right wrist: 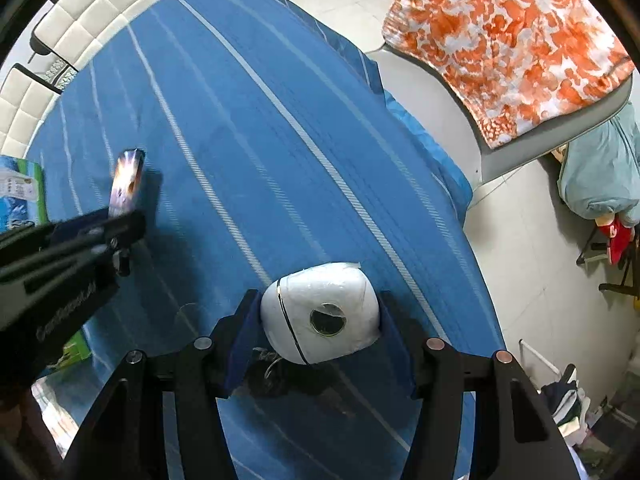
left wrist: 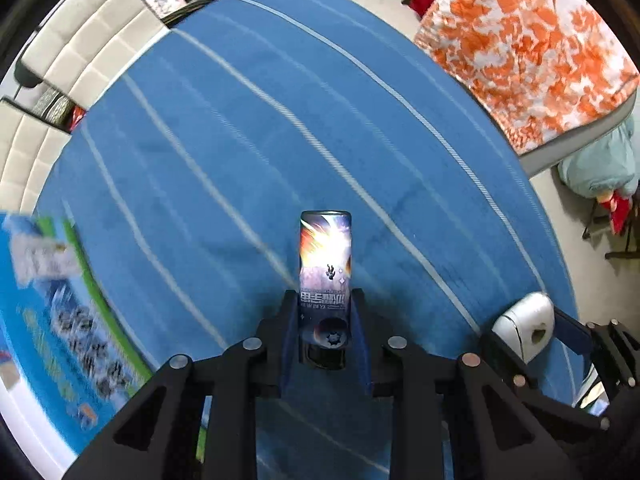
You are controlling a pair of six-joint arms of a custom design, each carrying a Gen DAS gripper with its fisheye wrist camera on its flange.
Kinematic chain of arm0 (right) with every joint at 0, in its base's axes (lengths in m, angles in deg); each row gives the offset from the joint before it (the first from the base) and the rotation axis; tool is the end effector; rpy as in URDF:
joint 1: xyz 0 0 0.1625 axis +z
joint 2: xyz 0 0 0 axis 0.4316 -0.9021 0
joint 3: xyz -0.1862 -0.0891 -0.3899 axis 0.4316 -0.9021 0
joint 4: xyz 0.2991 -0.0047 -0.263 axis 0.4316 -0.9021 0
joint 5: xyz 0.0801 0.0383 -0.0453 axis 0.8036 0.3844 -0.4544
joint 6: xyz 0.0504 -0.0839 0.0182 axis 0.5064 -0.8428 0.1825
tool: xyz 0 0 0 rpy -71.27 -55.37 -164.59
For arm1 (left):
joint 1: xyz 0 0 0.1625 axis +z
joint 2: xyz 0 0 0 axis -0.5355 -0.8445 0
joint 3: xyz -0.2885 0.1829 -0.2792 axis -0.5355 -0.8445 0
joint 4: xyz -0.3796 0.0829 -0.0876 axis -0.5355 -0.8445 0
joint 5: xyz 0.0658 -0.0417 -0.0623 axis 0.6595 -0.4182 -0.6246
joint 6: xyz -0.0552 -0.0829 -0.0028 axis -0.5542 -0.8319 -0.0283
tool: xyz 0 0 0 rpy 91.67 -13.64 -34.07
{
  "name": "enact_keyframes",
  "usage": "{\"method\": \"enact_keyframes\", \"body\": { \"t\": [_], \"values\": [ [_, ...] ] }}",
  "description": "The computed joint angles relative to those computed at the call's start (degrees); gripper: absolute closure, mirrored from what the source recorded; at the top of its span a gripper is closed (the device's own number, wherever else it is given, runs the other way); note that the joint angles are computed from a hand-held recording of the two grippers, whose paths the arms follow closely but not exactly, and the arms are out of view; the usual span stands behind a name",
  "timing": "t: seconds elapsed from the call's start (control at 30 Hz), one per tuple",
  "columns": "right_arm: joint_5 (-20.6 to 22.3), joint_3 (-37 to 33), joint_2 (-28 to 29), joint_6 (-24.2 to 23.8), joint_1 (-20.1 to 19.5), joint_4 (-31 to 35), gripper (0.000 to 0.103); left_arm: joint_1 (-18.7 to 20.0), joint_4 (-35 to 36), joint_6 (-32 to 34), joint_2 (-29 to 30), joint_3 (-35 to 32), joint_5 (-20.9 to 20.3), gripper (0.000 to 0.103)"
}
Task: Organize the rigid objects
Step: 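Carry the can and earbuds case into the blue box, open both grippers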
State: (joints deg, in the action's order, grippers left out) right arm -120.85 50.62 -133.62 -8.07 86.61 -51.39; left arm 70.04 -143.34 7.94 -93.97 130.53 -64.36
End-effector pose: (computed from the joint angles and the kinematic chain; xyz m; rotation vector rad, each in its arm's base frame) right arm 0.2269 -0.3820 0.1820 -0.4727 -2.3081 0.2524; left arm -0.3082 -0.4647 0.1056 0.6475 2.3055 0.1735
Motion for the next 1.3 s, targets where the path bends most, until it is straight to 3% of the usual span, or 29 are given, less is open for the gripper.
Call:
{"method": "enact_keyframes", "body": {
  "t": [0.23, 0.53, 0.9, 1.07, 1.3],
  "values": [
    [-0.08, -3.69, 0.38, 1.91, 5.65, 3.99, 0.042, -3.68, -1.56, -4.22, -8.37, 2.89, 1.30, 0.080],
    [-0.82, -13.77, 3.69, 2.08, 15.66, 9.12, 0.042, -7.83, 1.20, -9.02, -20.86, 3.76, 5.05, 0.080],
    [0.53, -30.28, 16.80, -6.74, 25.83, 6.68, 0.042, -12.78, 24.52, -26.27, -38.75, 0.98, 15.64, 0.080],
    [1.53, -37.11, 22.72, -10.79, 28.63, 6.36, 0.042, -14.99, 35.93, -34.54, -42.51, -2.02, 18.37, 0.080],
    [1.28, -42.96, 27.16, -12.95, 31.04, 7.96, 0.042, -16.99, 43.12, -40.08, -45.65, -4.17, 20.56, 0.080]
  ]
}}
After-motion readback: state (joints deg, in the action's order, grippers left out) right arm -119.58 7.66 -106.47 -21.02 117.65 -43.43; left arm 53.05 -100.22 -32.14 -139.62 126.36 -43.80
